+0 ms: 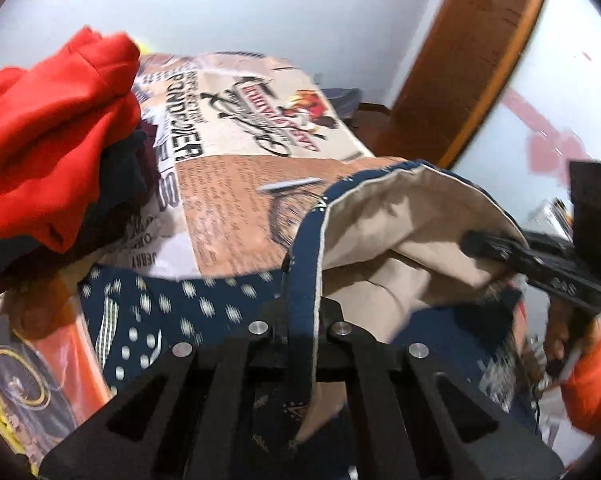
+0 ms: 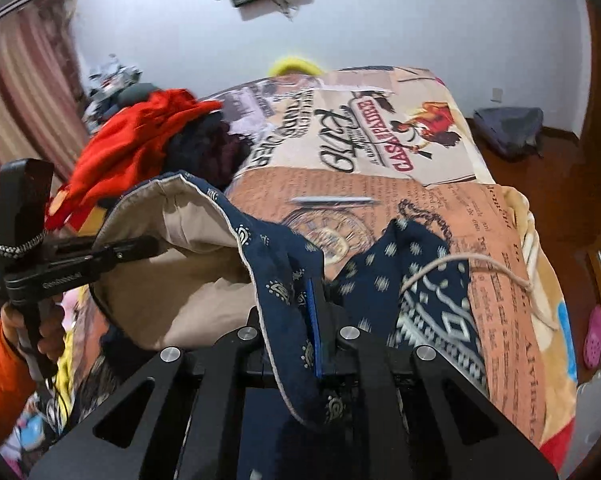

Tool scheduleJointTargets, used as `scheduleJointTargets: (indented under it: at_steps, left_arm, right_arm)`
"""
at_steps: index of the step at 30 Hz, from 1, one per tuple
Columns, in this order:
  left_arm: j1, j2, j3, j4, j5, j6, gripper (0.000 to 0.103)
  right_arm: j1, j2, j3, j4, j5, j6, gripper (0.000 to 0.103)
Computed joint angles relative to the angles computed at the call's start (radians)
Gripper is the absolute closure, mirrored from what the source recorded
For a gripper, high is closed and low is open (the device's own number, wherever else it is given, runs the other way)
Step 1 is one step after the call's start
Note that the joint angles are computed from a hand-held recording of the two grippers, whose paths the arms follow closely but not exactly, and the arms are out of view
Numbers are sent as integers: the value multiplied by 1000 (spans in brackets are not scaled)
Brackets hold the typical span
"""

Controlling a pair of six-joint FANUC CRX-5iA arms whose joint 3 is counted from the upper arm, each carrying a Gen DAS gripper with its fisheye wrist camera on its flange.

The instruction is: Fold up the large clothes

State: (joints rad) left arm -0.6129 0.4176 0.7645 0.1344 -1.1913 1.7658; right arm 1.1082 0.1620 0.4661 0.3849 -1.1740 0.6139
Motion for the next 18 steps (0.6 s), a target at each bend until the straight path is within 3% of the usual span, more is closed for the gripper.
scheduleJointTargets:
  at_steps: [5,12,17,18]
  left_arm:
    - [-24,-132,-193,27,43,-28,101]
    - [-38,-230,-374,42,42,-9,100]
    - [-63,-276,-439,10,26,14,87]
    - [-65,-284,-445,5,24,12,84]
  right_arm:
    - [38,-81,-98,-26,32,-58,94]
    - [90,-122,-153,-64,-18,-101,92]
    - [120,-116,-135,-79,-92,-89,88]
    - [130,-112,-124,-70,-118,-78,82]
